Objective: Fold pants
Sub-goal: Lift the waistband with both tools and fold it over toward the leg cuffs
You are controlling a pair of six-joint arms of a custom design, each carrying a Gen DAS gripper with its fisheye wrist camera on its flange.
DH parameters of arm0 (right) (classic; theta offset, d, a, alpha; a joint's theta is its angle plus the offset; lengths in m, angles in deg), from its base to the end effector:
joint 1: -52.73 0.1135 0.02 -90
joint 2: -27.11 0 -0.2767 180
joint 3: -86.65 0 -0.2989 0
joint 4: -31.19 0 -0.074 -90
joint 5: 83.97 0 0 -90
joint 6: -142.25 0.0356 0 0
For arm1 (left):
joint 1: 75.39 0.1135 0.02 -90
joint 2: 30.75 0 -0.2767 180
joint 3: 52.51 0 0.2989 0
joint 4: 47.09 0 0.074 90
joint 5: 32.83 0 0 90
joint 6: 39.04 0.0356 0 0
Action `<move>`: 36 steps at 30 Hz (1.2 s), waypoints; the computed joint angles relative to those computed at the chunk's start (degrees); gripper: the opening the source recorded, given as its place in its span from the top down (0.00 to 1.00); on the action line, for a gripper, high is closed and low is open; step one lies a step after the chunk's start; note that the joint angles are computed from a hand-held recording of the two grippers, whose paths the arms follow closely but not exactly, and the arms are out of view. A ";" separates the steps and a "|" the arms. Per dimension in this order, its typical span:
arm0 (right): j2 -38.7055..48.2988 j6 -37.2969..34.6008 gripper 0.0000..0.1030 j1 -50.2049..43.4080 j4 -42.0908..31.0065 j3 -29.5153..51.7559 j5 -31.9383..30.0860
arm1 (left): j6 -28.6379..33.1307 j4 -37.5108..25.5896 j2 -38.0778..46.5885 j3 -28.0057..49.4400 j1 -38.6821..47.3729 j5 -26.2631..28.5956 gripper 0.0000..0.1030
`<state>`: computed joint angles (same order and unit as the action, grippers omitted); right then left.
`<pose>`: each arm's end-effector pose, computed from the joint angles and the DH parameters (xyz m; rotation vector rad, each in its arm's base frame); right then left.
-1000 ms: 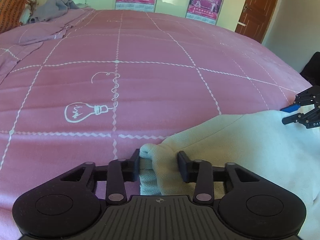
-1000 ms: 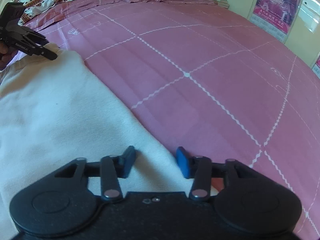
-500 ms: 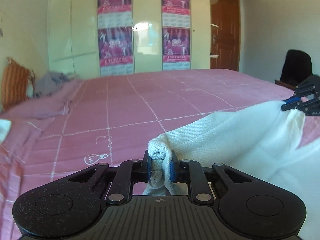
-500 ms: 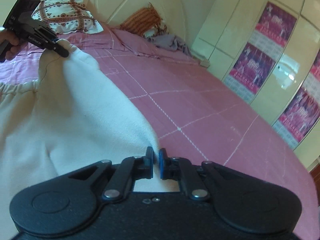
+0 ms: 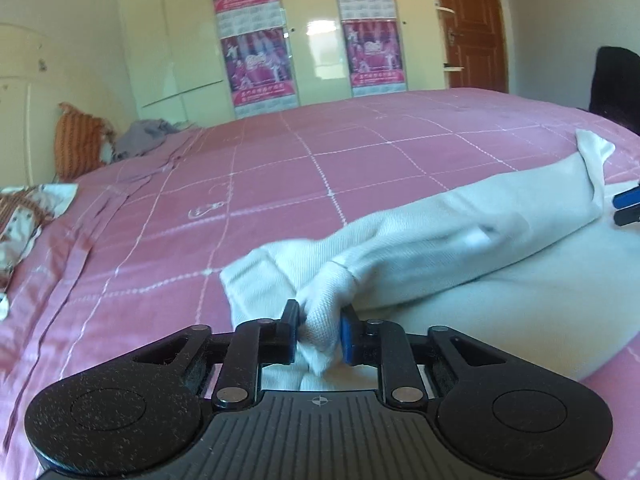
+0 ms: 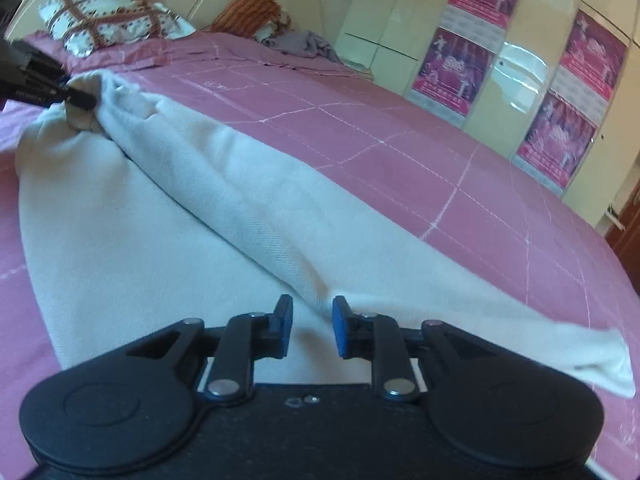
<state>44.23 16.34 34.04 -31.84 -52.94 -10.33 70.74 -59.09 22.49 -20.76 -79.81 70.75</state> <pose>0.1105 -0.0268 0.2440 -0.4832 2.1855 -0.1952 0.2218 -0.0255 0.1658 0.5809 2.0581 -0.0985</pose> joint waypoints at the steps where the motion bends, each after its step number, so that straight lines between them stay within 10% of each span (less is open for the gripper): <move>1: -0.72 0.08 0.77 -3.73 -2.65 1.20 -3.43 | -0.81 -3.28 -2.56 -0.17 0.73 -0.13 0.72; 10: 11.39 -0.73 0.70 -31.93 -14.77 11.09 -26.87 | -22.02 -22.26 -20.88 -1.74 11.75 10.63 0.32; 16: 17.05 13.40 0.52 -32.02 -13.93 11.45 -28.91 | -45.12 -8.53 -2.72 -1.43 17.21 28.96 0.32; 19: 22.75 22.90 0.52 -30.65 -11.03 11.45 -29.36 | -52.76 -0.46 6.32 -0.82 15.76 28.82 0.33; 24: 30.43 38.02 0.51 -24.03 -3.14 11.44 -23.69 | -51.84 0.04 13.72 1.81 11.73 22.37 0.76; 28: 37.08 45.54 0.59 -18.79 1.02 12.52 -17.20 | -49.67 -0.43 15.47 2.96 11.00 21.83 0.82; 30: 37.41 46.67 0.93 -18.27 2.47 12.02 -14.29 | -47.95 -1.85 14.82 3.82 11.14 22.21 0.83; 36: 22.16 30.62 0.95 -31.32 -6.57 8.92 -26.41 | -36.88 -11.90 11.97 11.07 15.85 28.56 0.84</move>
